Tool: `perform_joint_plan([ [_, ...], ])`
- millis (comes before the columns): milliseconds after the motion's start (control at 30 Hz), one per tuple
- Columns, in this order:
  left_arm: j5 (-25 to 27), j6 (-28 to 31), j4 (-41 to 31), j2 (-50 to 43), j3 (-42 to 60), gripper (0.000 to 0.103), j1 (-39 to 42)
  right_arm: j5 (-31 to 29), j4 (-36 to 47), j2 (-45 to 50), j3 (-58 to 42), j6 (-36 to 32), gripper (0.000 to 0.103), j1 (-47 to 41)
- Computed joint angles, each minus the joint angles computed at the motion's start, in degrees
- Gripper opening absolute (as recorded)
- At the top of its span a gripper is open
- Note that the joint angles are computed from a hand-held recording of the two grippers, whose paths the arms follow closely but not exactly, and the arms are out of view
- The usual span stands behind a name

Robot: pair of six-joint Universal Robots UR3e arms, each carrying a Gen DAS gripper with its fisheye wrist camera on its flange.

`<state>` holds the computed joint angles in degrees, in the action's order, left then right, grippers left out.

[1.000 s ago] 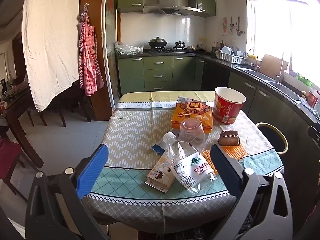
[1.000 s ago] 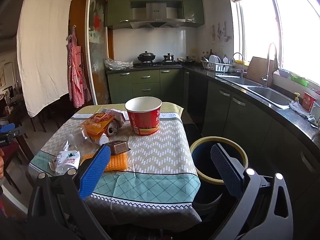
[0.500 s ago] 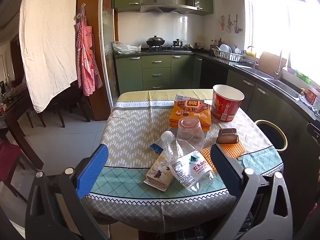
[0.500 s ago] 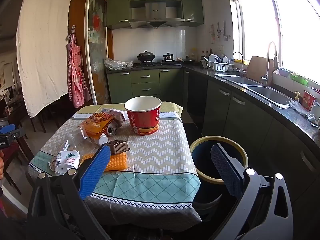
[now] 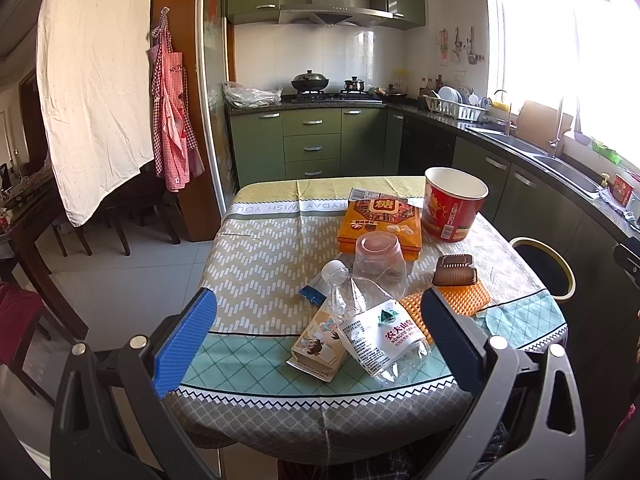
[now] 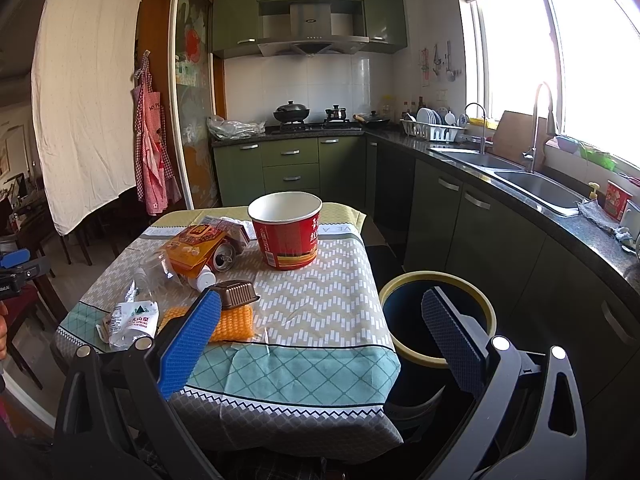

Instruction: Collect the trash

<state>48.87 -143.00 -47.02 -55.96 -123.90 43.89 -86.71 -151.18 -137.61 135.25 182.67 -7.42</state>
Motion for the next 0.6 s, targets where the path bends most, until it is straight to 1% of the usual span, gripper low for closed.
perform_joint_plan([
  [400, -0.23, 0.28, 0.10, -0.18, -0.37, 0.097, 0.23, -0.01, -0.04, 0.05, 0.01, 0.10, 0.099, -0.04],
  [600, -0.16, 0.58, -0.02, 0.11, -0.65, 0.097, 0.22, -0.97, -1.25, 1.10, 0.24, 0.55, 0.099, 1.09],
])
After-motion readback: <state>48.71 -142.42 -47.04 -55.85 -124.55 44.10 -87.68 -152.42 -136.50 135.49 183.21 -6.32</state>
